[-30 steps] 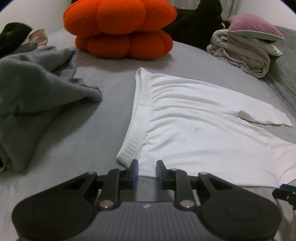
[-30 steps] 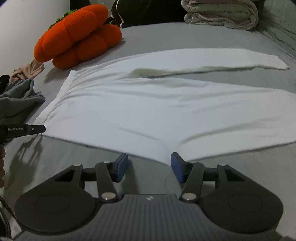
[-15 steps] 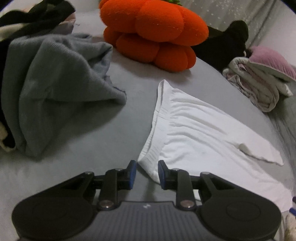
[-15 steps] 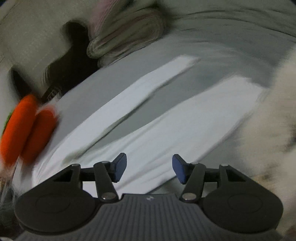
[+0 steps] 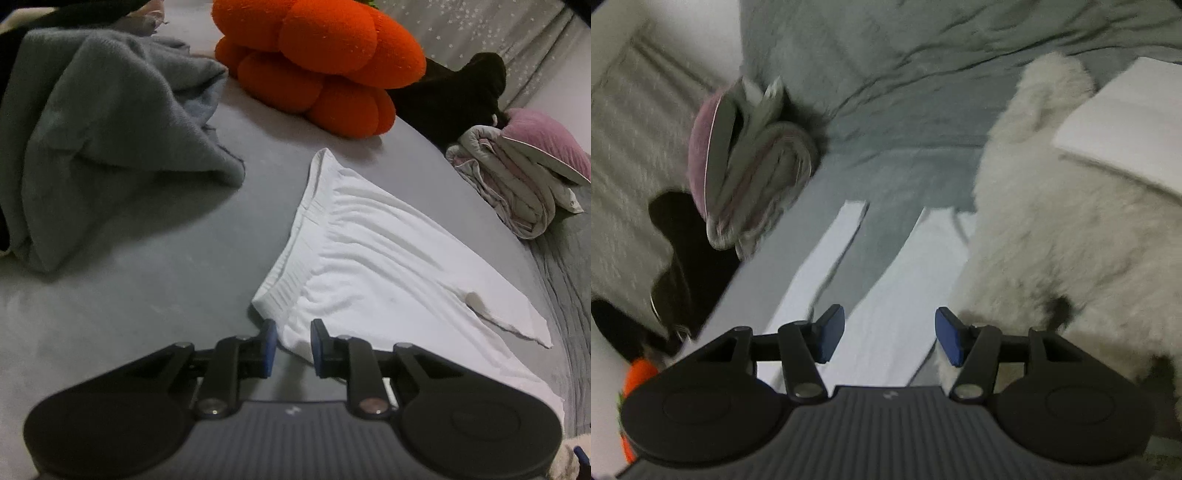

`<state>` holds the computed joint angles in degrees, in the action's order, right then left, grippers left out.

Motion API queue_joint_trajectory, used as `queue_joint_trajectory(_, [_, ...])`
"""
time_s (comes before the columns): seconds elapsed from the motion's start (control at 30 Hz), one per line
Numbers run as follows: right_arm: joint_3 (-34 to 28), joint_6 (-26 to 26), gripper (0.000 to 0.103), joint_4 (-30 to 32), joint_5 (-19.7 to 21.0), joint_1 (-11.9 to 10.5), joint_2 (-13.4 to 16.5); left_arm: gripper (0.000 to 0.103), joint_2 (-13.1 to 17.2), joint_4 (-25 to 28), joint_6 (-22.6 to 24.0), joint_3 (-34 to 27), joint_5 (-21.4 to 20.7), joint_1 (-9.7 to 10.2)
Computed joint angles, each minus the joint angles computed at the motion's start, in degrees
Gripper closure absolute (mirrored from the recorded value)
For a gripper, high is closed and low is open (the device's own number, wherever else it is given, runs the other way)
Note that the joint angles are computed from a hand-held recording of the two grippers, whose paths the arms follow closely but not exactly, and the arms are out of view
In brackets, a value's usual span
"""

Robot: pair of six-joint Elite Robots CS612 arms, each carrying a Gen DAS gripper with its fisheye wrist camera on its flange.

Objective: Fold clothes

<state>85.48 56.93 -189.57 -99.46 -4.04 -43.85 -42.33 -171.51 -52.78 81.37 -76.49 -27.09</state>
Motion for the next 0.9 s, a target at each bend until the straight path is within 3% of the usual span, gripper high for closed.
queue_joint_trajectory(0.1, [0.96, 2.39, 0.045, -0.28, -3.37, -0.02, -0.53, 0.083, 0.28, 0.21, -0.88, -0.40, -0.64, 0.07])
queue_joint_trajectory(0.2, [0.14, 2.09, 0.049, -1.03, -1.29, -0.55, 0.10, 0.083, 0.52, 0.13, -1.09, -0.75, -0.49, -0.01])
queue_joint_trajectory(0.27, [-1.65, -0.17, 0.050, 0.23, -0.61, -0.51, 0.73, 0.083, 0.66, 0.38, -1.01, -1.00, 0.18, -0.12])
queue_joint_trajectory(0.33, [-3.70, -3.50, 0.050, 1.62, 2.54, -0.56, 1.73, 0.084, 0.72, 0.75, -1.41, -1.13, 0.42, -0.13])
queue_joint_trajectory(0.37, [-4.87, -5.02, 0.054, 3.29, 4.11, -0.56, 2.21, 0.084, 0.75, 0.91, -1.65, -1.18, 0.49, -0.12])
queue_joint_trajectory(0.43, [-6.27, -5.75, 0.059, 12.01, 2.13, -0.07, 1.99, 0.088, 0.70, 1.36, -2.07, -1.17, 0.96, -0.14])
queue_joint_trajectory(0.5, [-8.18, -6.01, 0.073, 20.92, -0.14, 0.44, 2.03, 0.089, 0.65, 1.79, -2.39, -1.16, 1.50, -0.17])
queue_joint_trajectory(0.53, [-8.19, -4.49, 0.076, 22.68, -1.38, 0.45, 1.68, 0.089, 0.62, 2.03, -2.48, -1.18, 1.87, -0.20])
queue_joint_trajectory(0.67, [-7.76, 0.28, 0.078, 25.55, -1.86, -0.02, 1.03, 0.089, 0.48, 2.65, -2.56, -1.17, 3.05, -0.31])
queue_joint_trajectory(0.9, [-9.60, 0.83, 0.076, 27.40, -3.22, 0.28, 2.14, 0.089, 0.33, 3.46, -2.59, -1.24, 3.63, -0.33])
